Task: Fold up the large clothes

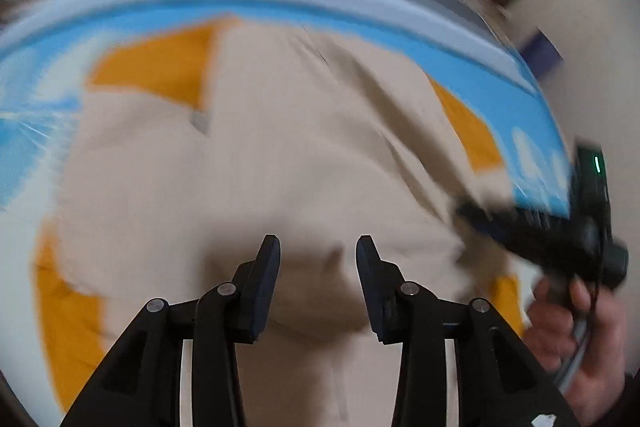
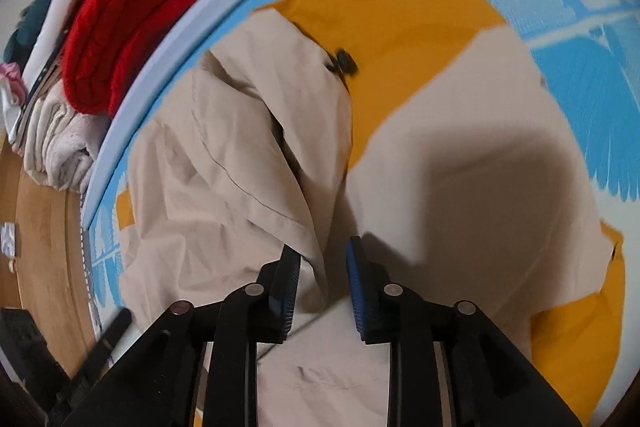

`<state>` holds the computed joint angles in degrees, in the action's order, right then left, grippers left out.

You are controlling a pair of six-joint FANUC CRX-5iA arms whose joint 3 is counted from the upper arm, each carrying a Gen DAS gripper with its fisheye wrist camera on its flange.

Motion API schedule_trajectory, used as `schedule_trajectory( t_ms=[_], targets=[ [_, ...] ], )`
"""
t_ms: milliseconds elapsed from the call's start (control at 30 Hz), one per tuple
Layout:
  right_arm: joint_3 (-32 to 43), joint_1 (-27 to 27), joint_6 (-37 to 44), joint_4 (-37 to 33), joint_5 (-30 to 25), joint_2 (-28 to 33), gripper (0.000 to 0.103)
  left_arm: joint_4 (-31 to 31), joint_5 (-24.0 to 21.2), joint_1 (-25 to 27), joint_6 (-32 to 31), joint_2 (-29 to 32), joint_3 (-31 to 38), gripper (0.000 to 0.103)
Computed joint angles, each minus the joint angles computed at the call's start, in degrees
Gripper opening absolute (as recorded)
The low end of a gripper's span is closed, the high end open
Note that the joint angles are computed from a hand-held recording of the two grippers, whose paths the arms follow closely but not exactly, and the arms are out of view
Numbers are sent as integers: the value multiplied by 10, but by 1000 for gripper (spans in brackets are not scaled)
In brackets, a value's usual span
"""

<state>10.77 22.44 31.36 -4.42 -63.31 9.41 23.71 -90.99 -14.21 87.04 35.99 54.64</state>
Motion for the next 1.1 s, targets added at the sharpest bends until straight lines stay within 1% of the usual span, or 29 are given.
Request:
schedule_trajectory(
  t_ms=[33, 67, 100, 133, 167, 267, 300, 333, 367, 400, 433, 467, 500, 533, 600, 633, 700, 767, 800, 833, 867, 900, 967, 1000, 1033, 1067, 1100],
  targets=[
    [3, -2, 4, -2, 1, 0, 26, 11, -21, -2, 4, 10, -2, 30],
    [3, -4, 6, -8, 5, -2, 26, 10, -50, -7, 14, 23, 8, 21],
    [1, -8, 8, -18, 13, -3, 25, -4, -68, -12, 17, 26, 7, 16],
    [-7, -13, 5, -25, 21, -6, 17, -24, -83, -18, 14, 31, 8, 15],
    [-15, -14, -11, -20, 29, -10, 7, -26, -79, -19, 5, 25, -6, 15],
    [-25, -21, -39, -24, 19, -8, 7, -26, -84, -24, 1, 32, 0, 15],
    [-25, -21, -44, -26, 20, -6, 7, -23, -89, -24, 4, 37, 8, 16],
    [-23, -21, -46, -24, 18, -5, 7, -18, -106, -22, 9, 49, 30, 16],
    [-19, -19, -48, -16, 12, -3, 11, -13, -116, -17, 11, 52, 35, 17],
    [-18, -16, -49, -11, 9, -2, 16, 0, -128, -13, 22, 63, 57, 17],
    [-11, -12, -51, 0, -1, 2, 20, 15, -126, -7, 29, 64, 62, 17],
    [-5, -8, -55, 13, -8, 4, 26, 25, -107, 4, 21, 55, 44, 17],
    [-2, -3, -59, 25, -13, 5, 28, 31, -88, 9, 17, 45, 31, 17],
    [1, 6, -69, 51, -18, 4, 32, 33, -70, 15, 18, 40, 32, 17],
    [1, 22, -81, 89, -17, -3, 34, 24, -43, 23, 28, 36, 36, 17],
    [2, 31, -84, 112, -14, -6, 34, 15, -42, 25, 34, 40, 41, 17],
    [-3, 42, -90, 139, -4, -12, 34, -14, -65, 26, 44, 55, 62, 15],
    [-7, 52, -93, 165, 0, -14, 34, -62, -113, 21, 60, 79, 96, 15],
    [-7, 52, -92, 168, -5, -11, 34, -75, -131, 20, 71, 86, 106, 15],
    [-3, 47, -90, 158, -15, -8, 34, -67, -129, 25, 84, 82, 91, 15],
    [-2, 42, -93, 149, -26, -6, 34, -60, -129, 29, 97, 83, 92, 15],
    [-5, 38, -106, 144, -34, -6, 34, -66, -133, 28, 101, 86, 108, 14],
    [-18, 42, -124, 165, -34, -15, 34, -89, -114, 20, 79, 74, 123, 14],
    [-24, 51, -130, 197, -41, -18, 34, -100, -100, 14, 61, 65, 126, 14],
    [-32, 59, -135, 222, -39, -21, 34, -94, -78, 11, 41, 50, 107, 14],
    [-40, 70, -144, 261, -33, -26, 34, -80, -63, 9, 25, 40, 90, 14],
    [-47, 74, -148, 277, -25, -30, 34, -58, -53, 6, 1, 33, 73, 14]
  ],
)
